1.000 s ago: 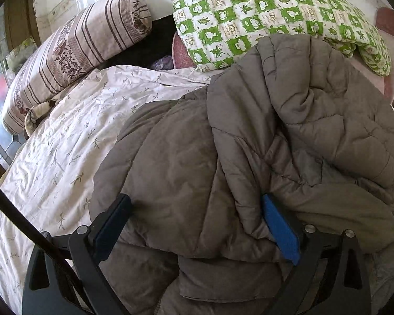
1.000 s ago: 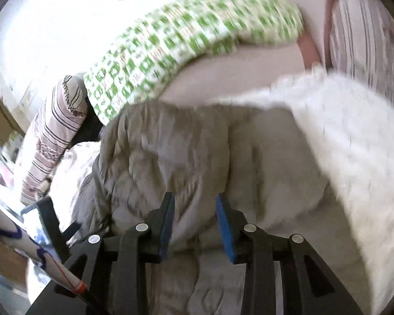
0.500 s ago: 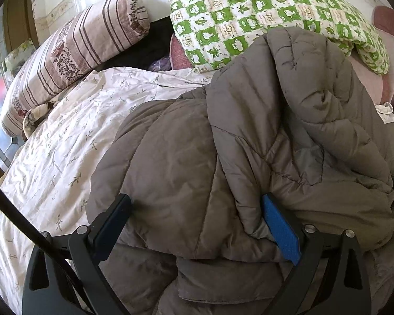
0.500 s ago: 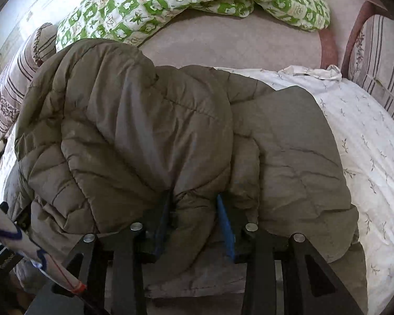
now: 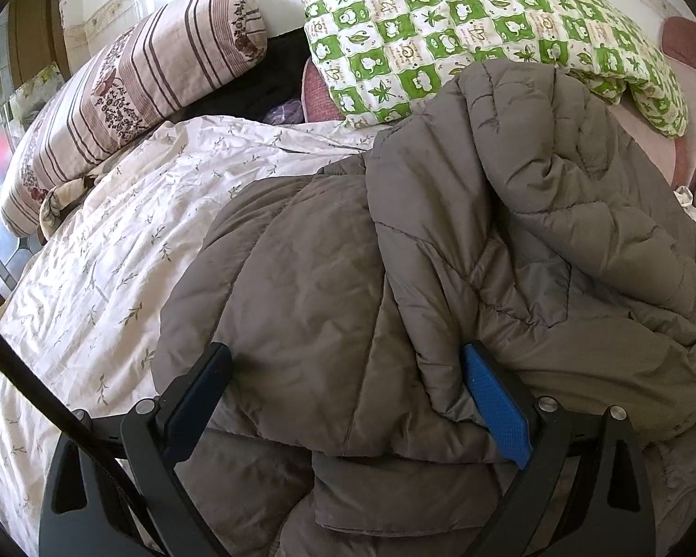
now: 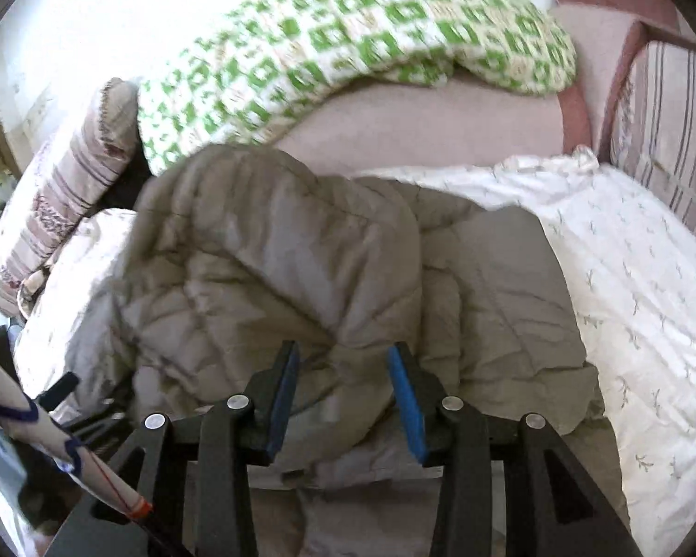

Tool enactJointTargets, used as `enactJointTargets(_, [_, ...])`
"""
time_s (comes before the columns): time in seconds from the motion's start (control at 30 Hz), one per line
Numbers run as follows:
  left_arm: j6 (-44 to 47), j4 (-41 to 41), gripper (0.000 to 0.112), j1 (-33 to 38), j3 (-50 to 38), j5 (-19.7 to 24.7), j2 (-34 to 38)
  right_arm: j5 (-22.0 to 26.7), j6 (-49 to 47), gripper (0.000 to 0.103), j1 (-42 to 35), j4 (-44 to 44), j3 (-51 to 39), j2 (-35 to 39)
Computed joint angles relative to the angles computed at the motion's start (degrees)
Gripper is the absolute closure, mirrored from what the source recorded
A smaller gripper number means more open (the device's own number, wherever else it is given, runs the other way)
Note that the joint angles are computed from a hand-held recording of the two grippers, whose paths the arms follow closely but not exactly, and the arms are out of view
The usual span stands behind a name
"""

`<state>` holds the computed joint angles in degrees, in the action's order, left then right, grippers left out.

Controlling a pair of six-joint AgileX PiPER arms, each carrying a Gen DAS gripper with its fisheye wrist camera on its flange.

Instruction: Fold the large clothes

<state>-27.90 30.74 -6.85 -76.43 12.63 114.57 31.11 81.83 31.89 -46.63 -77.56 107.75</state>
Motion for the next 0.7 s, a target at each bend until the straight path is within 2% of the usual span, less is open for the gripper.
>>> enactJointTargets(0.1, [-0.41, 0.37, 0.014, -0.03, 0.13, -0.16, -0.04, -0.23, -3.13, 0.057, 1.15, 1.68, -2.75, 1.65])
enactJointTargets(0.2, [-0.37, 0.35, 0.014, -0.02, 0.14, -0.19, -0.03, 2.79, -7.01, 0.055, 1.46, 5.19, -7.02, 6.00])
enactJointTargets(0.3, [-1.24, 1.32, 0.013, -0.16, 0.11, -0.28, 0.10, 3.11, -11.86, 0.055, 0.37, 8.95, -9.21, 9.65])
enactJointTargets(0.37, [-2.86, 3.17, 0.013, -0.26, 0.33, -0.42, 0.08, 4.04, -11.27, 0.054, 1.04, 7.61, -9.06, 9.28])
enactJointTargets(0.43, [-1.65, 1.74, 0.013, 0.02, 0.74, -1.22, -0.27, 3.03, -10.69, 0.054, 1.37, 7.48, -6.96, 6.58])
enactJointTargets(0.53, [3.34, -4.29, 0.014, 0.63, 1.95, -2.50, -1.80, 0.29, -4.53, 0.048, 2.12, 4.56, -0.22, -0.08])
enactJointTargets(0.6, [7.50, -8.66, 0.014, 0.96, 3.44, -3.60, -3.70, 0.11, 1.94, 0.045, 3.50, -0.08, 4.63, -4.70])
enactJointTargets(0.7, [2.56, -4.12, 0.014, 0.89, 6.95, -6.99, -7.02, 2.51, 13.61, 0.040, 6.03, -10.07, 10.46, -9.16])
